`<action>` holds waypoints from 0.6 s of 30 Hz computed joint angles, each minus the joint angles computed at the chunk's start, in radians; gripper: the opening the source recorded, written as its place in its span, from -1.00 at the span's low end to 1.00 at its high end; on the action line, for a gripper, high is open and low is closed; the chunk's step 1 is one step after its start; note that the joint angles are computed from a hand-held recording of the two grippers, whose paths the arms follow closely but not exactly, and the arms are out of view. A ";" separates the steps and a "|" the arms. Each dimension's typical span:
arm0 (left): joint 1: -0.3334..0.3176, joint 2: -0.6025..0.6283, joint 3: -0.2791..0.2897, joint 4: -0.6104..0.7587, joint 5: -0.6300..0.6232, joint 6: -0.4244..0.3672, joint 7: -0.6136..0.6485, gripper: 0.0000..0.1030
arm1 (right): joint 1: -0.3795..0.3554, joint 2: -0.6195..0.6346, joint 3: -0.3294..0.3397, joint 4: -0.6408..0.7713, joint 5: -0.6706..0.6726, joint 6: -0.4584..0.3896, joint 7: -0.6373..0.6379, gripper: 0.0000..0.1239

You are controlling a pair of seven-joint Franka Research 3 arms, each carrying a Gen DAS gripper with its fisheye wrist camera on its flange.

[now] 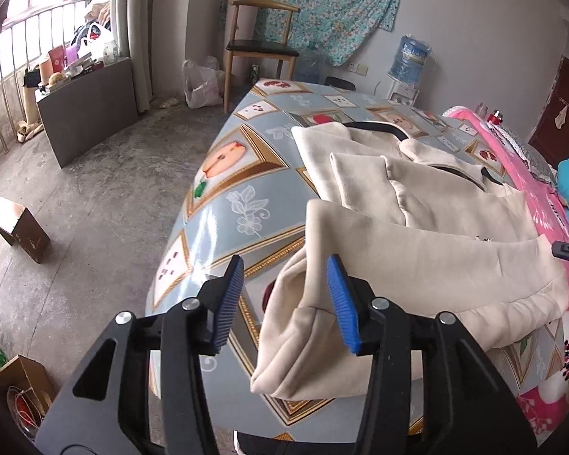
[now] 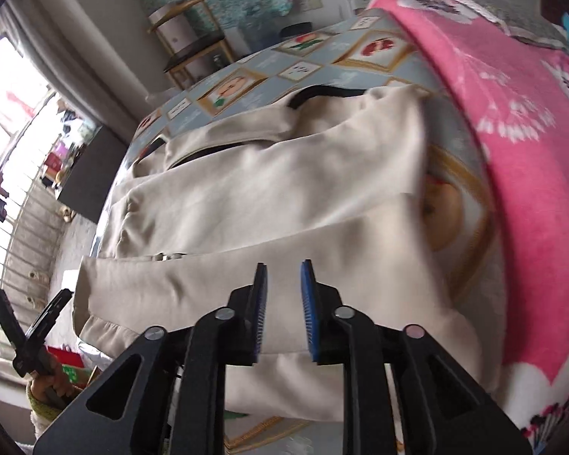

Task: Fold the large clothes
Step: 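Open the left gripper and release the sleeve on the jacket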

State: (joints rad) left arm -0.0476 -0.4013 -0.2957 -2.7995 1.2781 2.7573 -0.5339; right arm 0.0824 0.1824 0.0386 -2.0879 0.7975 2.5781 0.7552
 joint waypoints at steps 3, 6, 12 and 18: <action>-0.007 -0.028 0.004 0.009 -0.011 0.013 0.045 -0.13 | -0.008 -0.023 -0.009 -0.040 0.005 0.038 -0.027 -0.35; -0.007 0.029 -0.004 0.074 0.003 0.044 0.104 -0.11 | 0.016 -0.015 -0.011 -0.077 -0.056 0.154 -0.008 -0.35; -0.078 0.260 0.000 0.253 -0.116 -0.039 0.349 -0.11 | 0.005 0.059 0.018 -0.033 -0.083 0.272 0.012 -0.35; -0.126 0.368 0.046 0.308 -0.127 -0.043 0.389 -0.11 | 0.043 0.132 -0.020 0.018 -0.292 0.315 0.168 -0.86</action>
